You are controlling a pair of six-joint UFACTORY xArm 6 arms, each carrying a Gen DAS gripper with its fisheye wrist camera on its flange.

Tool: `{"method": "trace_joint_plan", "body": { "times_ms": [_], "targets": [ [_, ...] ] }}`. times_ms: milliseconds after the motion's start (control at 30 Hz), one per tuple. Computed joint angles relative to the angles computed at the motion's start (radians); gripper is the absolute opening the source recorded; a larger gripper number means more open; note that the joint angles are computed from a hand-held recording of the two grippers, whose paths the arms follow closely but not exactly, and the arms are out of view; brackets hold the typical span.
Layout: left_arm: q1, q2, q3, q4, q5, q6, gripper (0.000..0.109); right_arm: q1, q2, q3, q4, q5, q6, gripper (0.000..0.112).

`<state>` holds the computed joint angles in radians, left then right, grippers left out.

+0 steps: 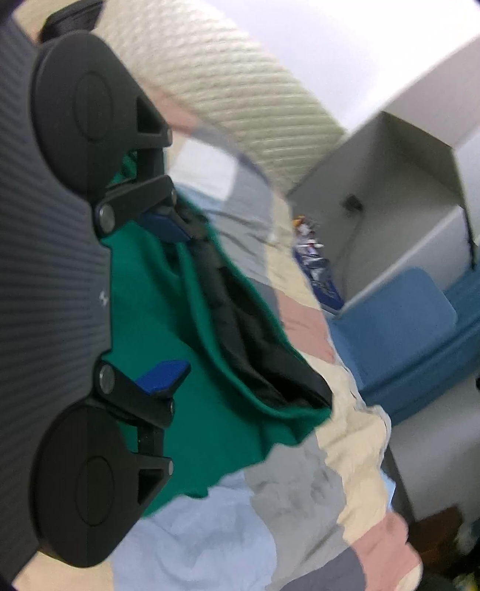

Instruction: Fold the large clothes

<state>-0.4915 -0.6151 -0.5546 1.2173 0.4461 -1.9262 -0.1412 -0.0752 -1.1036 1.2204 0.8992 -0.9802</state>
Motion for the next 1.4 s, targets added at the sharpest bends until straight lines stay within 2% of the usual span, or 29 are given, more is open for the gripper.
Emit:
{"method": "trace_joint_plan", "body": {
  "times_ms": [67,133,233,333,500,567,767,933,1033,1100,1233,1400],
  "targets": [
    [-0.002,0.062,-0.022,-0.022,-0.011,0.014,0.085,0.047,-0.009,0.019,-0.038,-0.045,-0.012,0.072],
    [0.0,0.119,-0.043,-0.041,0.002,0.021,0.084,0.1,-0.009,0.033,-0.068,-0.095,-0.025,0.065],
    [0.02,0.187,-0.066,-0.022,0.004,0.008,0.084,0.192,0.011,0.039,-0.127,-0.189,-0.052,0.062],
    [0.031,0.218,-0.082,0.015,0.004,-0.005,0.084,0.263,0.057,0.016,-0.149,-0.249,-0.076,0.061],
    [0.046,0.252,-0.097,0.134,0.008,-0.104,0.084,0.357,0.172,-0.087,-0.17,-0.364,-0.06,0.061],
    [0.033,0.254,-0.097,0.174,0.03,-0.137,0.084,0.385,0.241,-0.157,-0.246,-0.397,0.017,0.061],
    [0.059,0.286,-0.112,0.322,0.01,-0.256,0.084,0.413,0.473,-0.414,-0.51,-0.427,0.308,0.06],
    [0.076,0.304,-0.117,0.436,0.005,-0.353,0.085,0.404,0.59,-0.555,-0.625,-0.452,0.487,0.06],
    [0.09,0.303,-0.116,0.452,-0.006,-0.383,0.085,0.405,0.579,-0.55,-0.571,-0.464,0.471,0.06],
    [0.095,0.292,-0.109,0.448,-0.015,-0.393,0.085,0.413,0.537,-0.508,-0.51,-0.456,0.395,0.06],
    [0.092,0.265,-0.094,0.352,0.003,-0.316,0.085,0.438,0.391,-0.368,-0.396,-0.405,0.245,0.06],
    [0.09,0.192,-0.045,0.293,0.018,-0.313,0.085,0.491,0.228,-0.219,-0.306,-0.336,0.084,0.06]
  ]
}}
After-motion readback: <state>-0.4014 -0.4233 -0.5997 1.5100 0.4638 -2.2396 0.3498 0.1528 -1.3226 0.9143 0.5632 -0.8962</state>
